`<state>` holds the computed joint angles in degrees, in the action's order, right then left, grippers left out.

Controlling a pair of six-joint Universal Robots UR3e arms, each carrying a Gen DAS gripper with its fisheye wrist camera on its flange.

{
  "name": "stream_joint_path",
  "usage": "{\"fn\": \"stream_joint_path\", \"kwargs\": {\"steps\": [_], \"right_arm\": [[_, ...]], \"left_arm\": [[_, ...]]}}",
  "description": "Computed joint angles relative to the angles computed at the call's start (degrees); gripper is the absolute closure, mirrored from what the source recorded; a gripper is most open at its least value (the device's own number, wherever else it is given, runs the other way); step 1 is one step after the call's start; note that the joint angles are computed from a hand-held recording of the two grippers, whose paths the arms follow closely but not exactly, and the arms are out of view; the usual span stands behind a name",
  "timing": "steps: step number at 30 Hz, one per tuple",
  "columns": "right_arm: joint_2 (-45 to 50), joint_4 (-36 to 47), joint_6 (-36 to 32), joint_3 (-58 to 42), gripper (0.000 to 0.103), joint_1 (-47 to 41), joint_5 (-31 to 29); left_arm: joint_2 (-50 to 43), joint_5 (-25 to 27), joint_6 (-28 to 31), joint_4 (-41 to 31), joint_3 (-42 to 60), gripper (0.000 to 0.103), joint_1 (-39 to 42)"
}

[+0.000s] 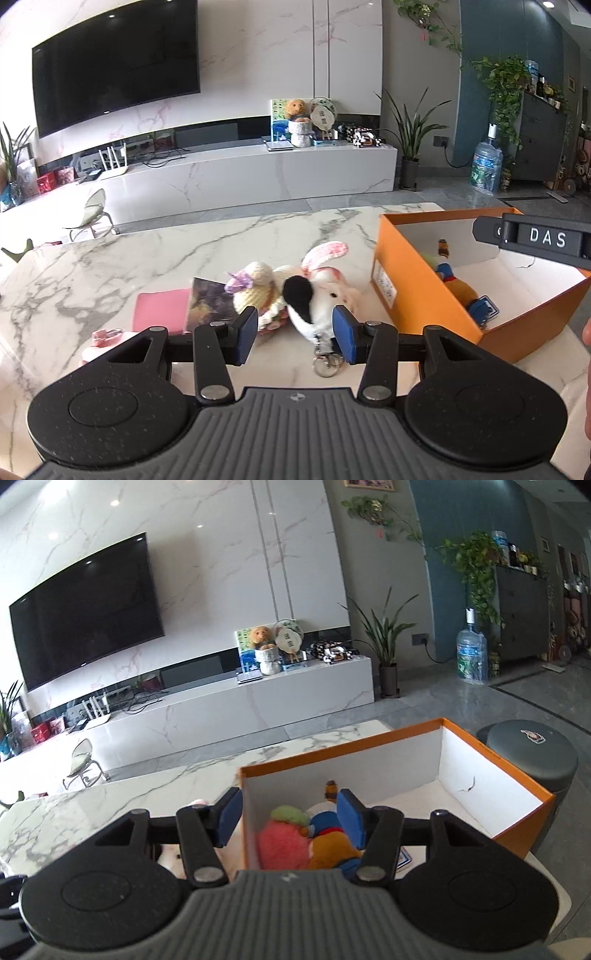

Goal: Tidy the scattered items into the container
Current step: 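Move both tools back to the remaining plushes on the table, then grasp the crocheted bunny with the left tool while the right tool grasps the white dog plush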

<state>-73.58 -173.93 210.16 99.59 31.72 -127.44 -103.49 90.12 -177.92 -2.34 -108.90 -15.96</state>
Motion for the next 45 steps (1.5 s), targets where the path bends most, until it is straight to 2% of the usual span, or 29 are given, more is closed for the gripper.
{"fn": "stream_joint_path", "kwargs": {"steps": [3, 8, 11, 19, 26, 28, 30, 34, 37, 39, 45], "right_arm": [[4.36, 2.35, -2.52, -5.77, 0.038, 3.94, -1.01], [9.65, 7.33, -3.66, -12.28, 0.040, 6.55, -0.22], [11.96, 11.12, -3.26, -15.48, 0.048, 6.89, 0.91], [18.02, 16.69, -3.88, -22.26, 0.048, 6.51, 3.96], [23.84, 18.75, -8.54, -28.56, 0.047, 4.09, 6.60], [25.36, 19.35, -9.70, -30.53, 0.044, 3.12, 7.53], [26.92, 20.00, -10.79, -32.74, 0.038, 2.14, 8.38], [30.39, 21.33, -12.89, -37.46, 0.035, 0.40, 9.60], [32.41, 22.19, -13.48, -40.09, 0.034, -0.79, 10.88], [33.49, 22.71, -13.48, -41.50, 0.028, -1.56, 11.93], [37.72, 25.53, -14.61, -48.34, 0.022, -3.01, 13.83]], "left_arm": [[3.21, -1.36, 0.24, 0.68, -4.42, 0.050, 3.64], [5.80, -4.53, 0.56, 1.21, -8.77, 0.050, 9.37], [5.25, -6.11, 0.69, 1.10, -8.86, 0.051, 11.36], [0.21, -10.93, 2.30, 2.86, -7.54, 0.051, 13.55], [-7.79, -12.89, 6.34, -1.50, 3.48, 0.050, 12.69], [-10.37, -13.61, 6.81, -4.32, 7.77, 0.045, 12.47], [-13.18, -14.90, 6.66, -7.08, 12.18, 0.042, 12.53], [-19.15, -16.66, 5.34, -11.41, 20.93, 0.034, 12.50], [-23.38, -15.94, 4.83, -13.39, 26.92, 0.033, 11.68], [-26.12, -15.48, 4.90, -14.56, 30.69, 0.033, 11.14], [-32.94, -15.06, 4.59, -19.48, 41.34, 0.032, 10.24]]}}
